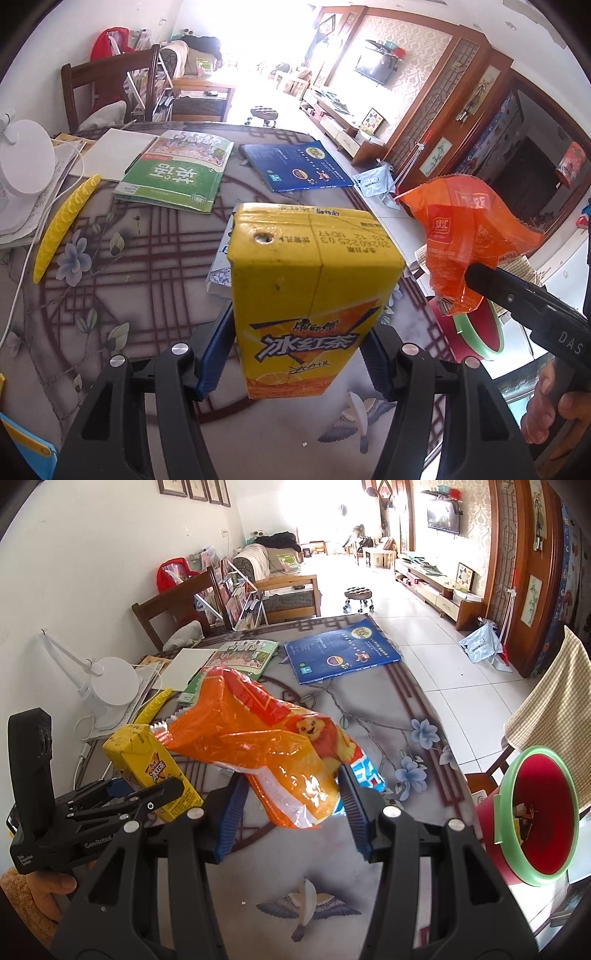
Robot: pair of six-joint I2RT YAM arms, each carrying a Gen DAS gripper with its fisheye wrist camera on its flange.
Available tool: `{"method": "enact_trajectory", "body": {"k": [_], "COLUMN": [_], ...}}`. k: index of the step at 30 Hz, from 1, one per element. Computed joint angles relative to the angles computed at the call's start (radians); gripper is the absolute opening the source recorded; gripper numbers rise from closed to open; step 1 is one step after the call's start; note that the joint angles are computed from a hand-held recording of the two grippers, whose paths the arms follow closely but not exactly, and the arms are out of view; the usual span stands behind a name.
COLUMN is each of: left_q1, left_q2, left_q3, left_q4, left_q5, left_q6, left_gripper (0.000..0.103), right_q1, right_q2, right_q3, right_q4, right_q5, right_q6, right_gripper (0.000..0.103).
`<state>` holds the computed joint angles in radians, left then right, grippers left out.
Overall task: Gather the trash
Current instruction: 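Lift the iced-tea carton with the left tool while the right tool lifts the orange bag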
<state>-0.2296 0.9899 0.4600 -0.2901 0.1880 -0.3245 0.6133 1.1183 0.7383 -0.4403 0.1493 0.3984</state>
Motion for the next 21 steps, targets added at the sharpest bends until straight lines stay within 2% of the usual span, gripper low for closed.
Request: {"method": "enact_trajectory", "body": {"k": [5, 12, 21], "left_q1": [-0.015, -0.113, -0.177], "left_q2": [0.016, 0.056, 0.111], "left_q3": [0.011, 0.066, 0.108], "left_q4": [0.017, 0.024, 0.037], "left_q5": [0.015, -0.086, -0.138], "left_q6": [-0.007, -0.048, -0.066], "left_gripper": [0.060, 0.060, 0.060], "right_q1": [-0.016, -0.061, -0.136], "right_q2": [-0.021, -0.055, -0.095], "right_q3": [-0.009, -0.025, -0.053], "right_q4": [-0.009, -0.017, -0.023], "right_q5": [-0.006, -0.022, -0.067], "right_q6": [-0.008, -0.017, -0.036], "right_gripper": [0.049, 0.049, 0.049]}}
